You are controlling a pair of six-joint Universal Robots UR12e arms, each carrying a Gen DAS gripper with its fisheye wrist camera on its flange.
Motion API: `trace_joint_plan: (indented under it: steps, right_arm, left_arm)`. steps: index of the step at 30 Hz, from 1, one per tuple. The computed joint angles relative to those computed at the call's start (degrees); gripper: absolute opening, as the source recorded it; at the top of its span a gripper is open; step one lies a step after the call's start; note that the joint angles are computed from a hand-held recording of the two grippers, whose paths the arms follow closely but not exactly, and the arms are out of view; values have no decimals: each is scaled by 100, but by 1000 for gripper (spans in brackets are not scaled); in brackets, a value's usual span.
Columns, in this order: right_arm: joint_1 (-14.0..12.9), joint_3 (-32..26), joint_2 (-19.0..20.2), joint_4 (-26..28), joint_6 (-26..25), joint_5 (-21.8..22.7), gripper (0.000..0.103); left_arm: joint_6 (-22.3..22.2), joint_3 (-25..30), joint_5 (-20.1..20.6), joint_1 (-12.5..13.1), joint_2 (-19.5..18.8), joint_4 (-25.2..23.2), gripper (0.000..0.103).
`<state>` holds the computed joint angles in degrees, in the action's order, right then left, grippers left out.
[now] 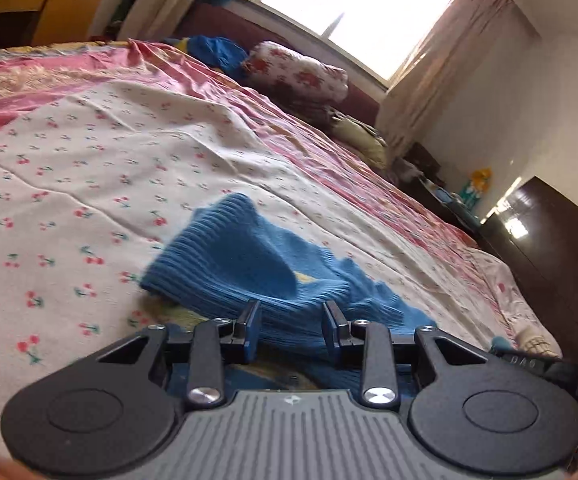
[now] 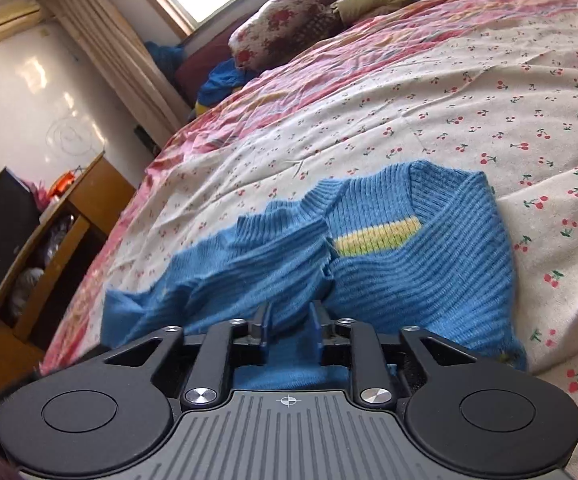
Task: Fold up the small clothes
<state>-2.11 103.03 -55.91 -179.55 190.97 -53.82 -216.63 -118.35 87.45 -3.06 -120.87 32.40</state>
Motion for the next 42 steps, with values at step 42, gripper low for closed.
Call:
trace_joint_plan:
  steps: [42]
  right_arm:
    - [-313,313,-213,156,512,-602,10]
  left_arm:
    - [57,-64,239,24,-42,-67,47]
